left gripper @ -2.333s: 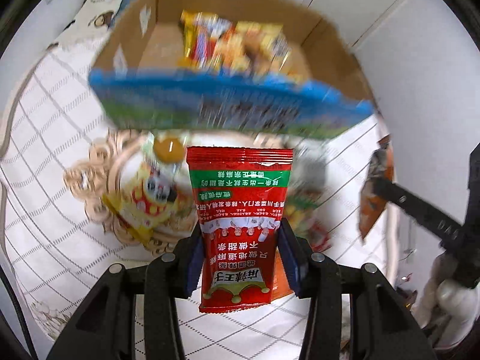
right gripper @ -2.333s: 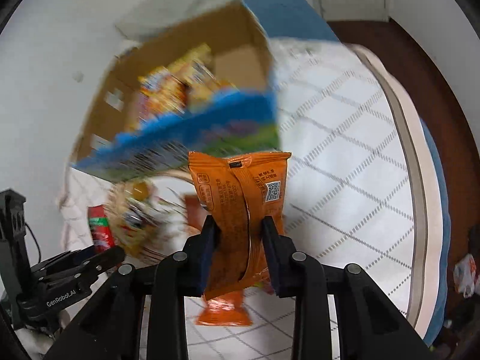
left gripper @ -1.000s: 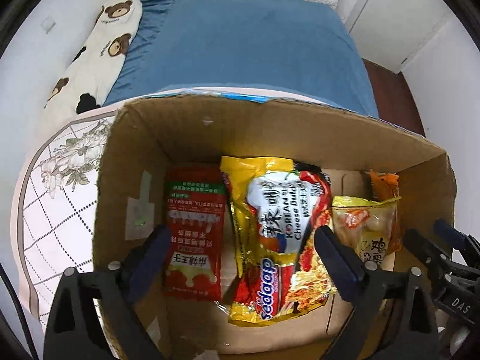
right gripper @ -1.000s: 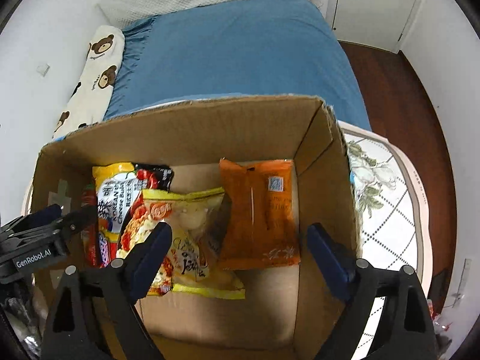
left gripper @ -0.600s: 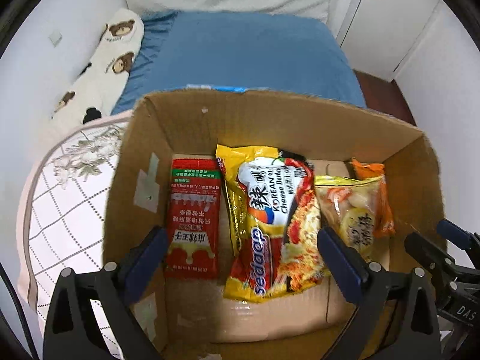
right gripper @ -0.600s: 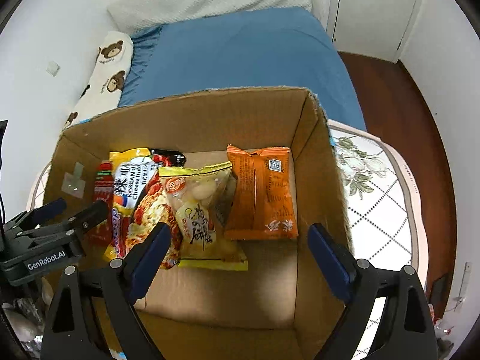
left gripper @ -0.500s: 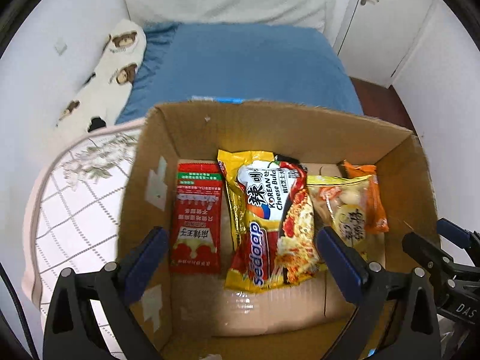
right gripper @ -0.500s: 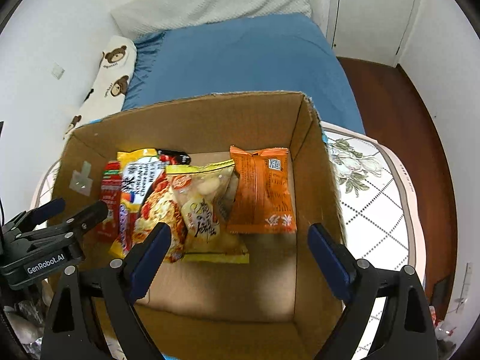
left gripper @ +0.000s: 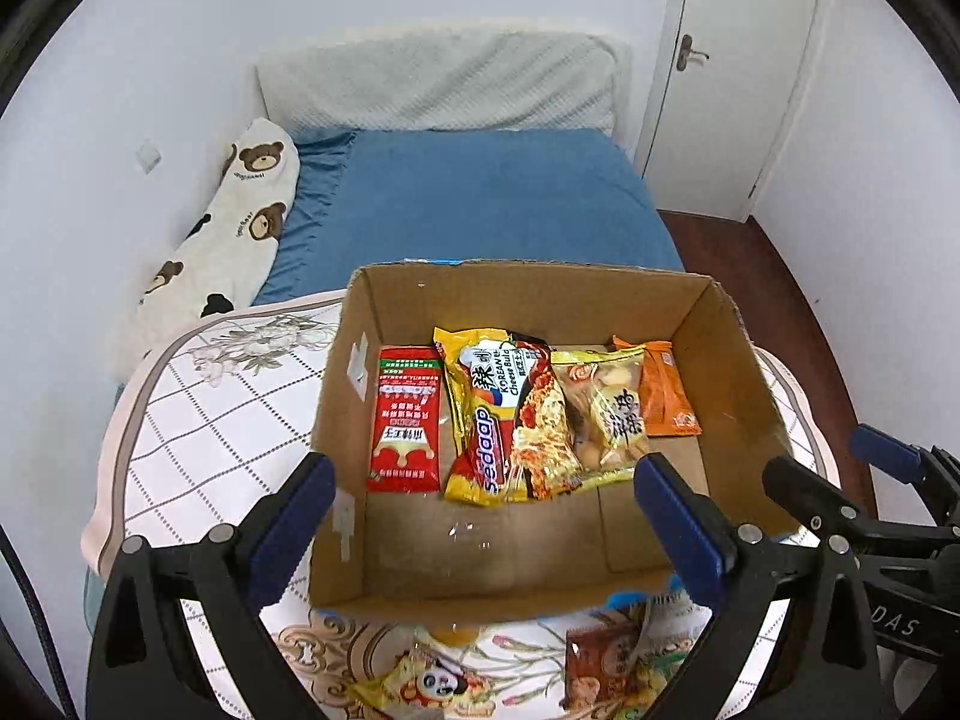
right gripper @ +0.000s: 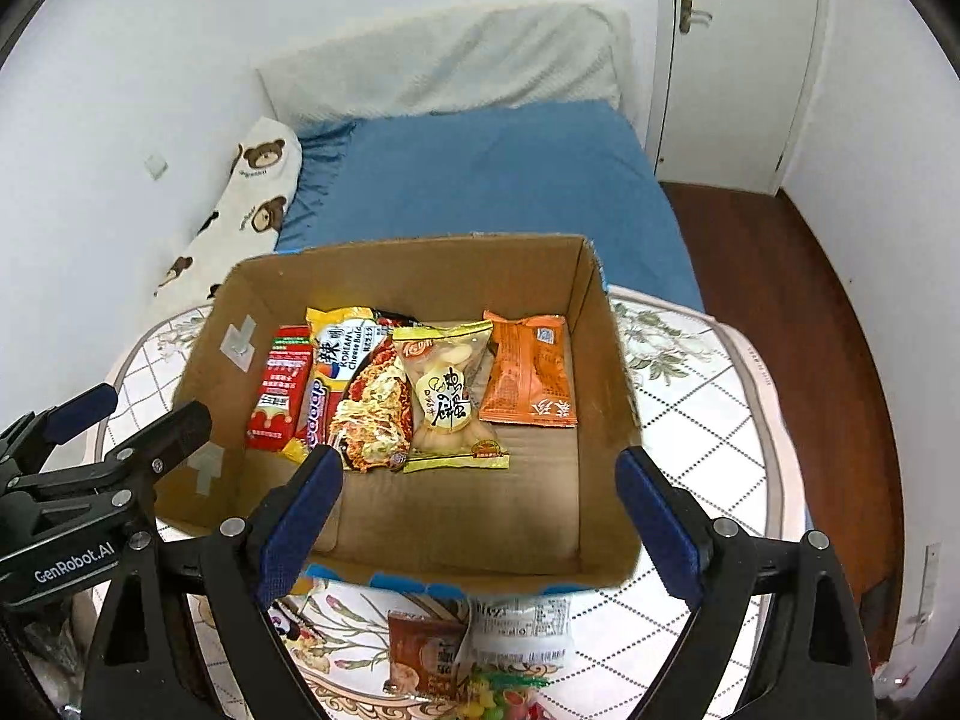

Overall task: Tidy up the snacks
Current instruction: 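Withdraw both tools from the box toward the snack pile, then grasp the white packet with left tool while right tool grasps orange-brown packet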

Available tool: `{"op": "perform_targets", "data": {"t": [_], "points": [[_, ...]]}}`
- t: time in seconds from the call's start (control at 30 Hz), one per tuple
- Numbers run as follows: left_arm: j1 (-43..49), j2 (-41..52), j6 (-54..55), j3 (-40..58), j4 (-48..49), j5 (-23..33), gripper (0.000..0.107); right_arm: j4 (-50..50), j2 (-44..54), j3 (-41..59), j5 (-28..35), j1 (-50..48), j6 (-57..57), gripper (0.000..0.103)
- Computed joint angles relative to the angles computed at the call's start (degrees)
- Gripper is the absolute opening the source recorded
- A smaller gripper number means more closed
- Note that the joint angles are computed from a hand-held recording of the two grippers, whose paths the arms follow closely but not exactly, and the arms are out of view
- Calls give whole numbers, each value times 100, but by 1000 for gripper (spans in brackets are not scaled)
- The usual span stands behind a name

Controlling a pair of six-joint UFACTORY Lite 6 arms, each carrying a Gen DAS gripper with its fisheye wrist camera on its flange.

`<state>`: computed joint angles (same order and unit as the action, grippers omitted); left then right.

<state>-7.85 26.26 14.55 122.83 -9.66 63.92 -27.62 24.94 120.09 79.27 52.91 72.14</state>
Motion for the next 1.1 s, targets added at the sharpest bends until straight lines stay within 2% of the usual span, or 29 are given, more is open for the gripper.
{"op": "perform_targets", "data": {"t": [0.2, 0.3, 0.33, 0.4, 0.43, 0.6, 0.8, 0.9, 1.1], "points": [[253, -1127, 298, -1239, -332, -171, 102, -222, -249, 62, 401, 741, 674, 94], [505, -1731, 561, -2017, -523, -205, 102, -109, -539, -441, 259, 1117, 1191, 92], [633, -1934, 692, -2303, -599, -201, 102, -53, -657, -722, 118, 1224, 1375, 89], [935, -2343, 957, -2945, -691, -189, 102, 237, -869, -1366, -217, 1435, 1716, 69], [1089, -2495, 1119, -3235, -747, -159, 102, 323, -950, -1691, -410, 1501, 1861, 67], [1974, -3229, 2227, -5015, -799, -270, 102, 881, -1216, -3252, -1715, 2031, 2860, 67], [2820, -3369, 2910, -6929, 42, -645, 102, 1842, -1142, -4639, -3331, 2298, 3203, 67], [3088, -3069, 2845, -7681, 576, -1171, 102, 2293, -941, -4977, -3840, 2321, 2989, 67], [3194, -2269, 2329, -8142, 988, -1835, 101, 3186, -443, -5094, -4353, 2197, 2163, 67]]}}
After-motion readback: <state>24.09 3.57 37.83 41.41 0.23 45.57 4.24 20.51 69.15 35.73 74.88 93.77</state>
